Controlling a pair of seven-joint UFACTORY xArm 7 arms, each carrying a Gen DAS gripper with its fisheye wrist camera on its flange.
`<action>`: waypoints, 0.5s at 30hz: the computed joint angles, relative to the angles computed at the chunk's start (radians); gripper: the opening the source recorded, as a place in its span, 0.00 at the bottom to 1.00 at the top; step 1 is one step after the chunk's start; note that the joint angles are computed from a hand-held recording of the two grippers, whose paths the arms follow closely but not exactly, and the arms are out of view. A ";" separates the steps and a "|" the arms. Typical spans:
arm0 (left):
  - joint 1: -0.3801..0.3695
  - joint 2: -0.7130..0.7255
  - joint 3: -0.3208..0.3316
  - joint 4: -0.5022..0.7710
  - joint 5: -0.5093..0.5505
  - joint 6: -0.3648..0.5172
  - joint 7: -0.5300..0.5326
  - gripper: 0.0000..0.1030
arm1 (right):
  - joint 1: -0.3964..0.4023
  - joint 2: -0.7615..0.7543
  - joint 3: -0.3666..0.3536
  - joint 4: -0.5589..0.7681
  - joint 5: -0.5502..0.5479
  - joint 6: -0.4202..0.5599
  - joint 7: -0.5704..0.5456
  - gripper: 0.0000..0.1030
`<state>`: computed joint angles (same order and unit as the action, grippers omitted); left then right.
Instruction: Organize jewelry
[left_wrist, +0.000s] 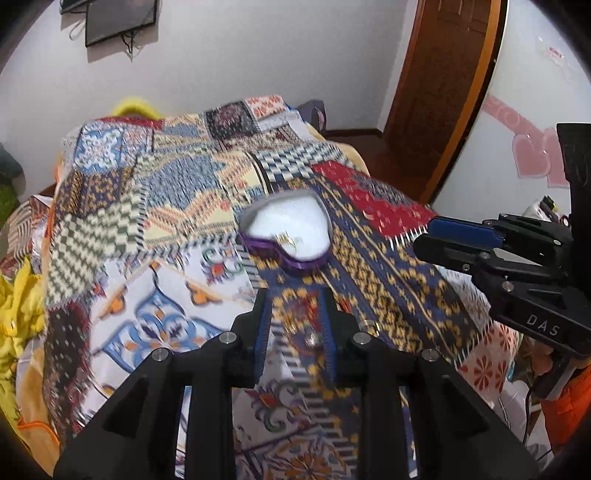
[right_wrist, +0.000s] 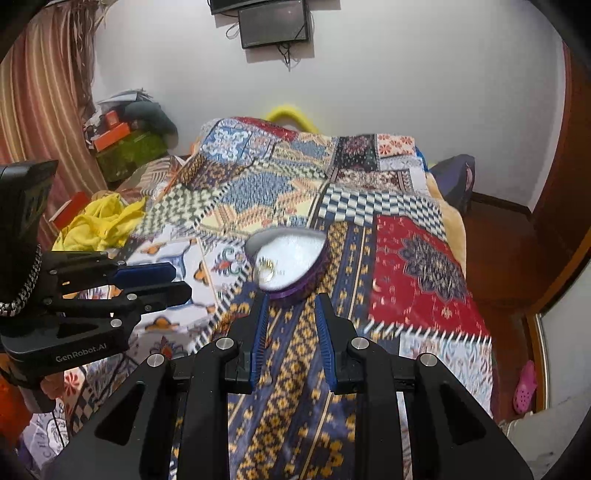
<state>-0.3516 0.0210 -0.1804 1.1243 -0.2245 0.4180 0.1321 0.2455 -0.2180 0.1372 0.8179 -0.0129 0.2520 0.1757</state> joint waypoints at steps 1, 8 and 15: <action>-0.001 -0.002 -0.002 -0.008 -0.017 0.008 0.013 0.24 | 0.006 0.000 -0.001 -0.007 0.006 0.008 -0.005 0.24; -0.013 0.012 -0.007 -0.054 0.006 0.002 0.004 0.24 | 0.033 -0.006 -0.005 -0.063 0.037 0.030 -0.033 0.24; -0.009 0.056 -0.013 -0.052 0.011 -0.030 0.016 0.24 | 0.056 -0.004 -0.006 -0.094 0.055 0.040 -0.058 0.24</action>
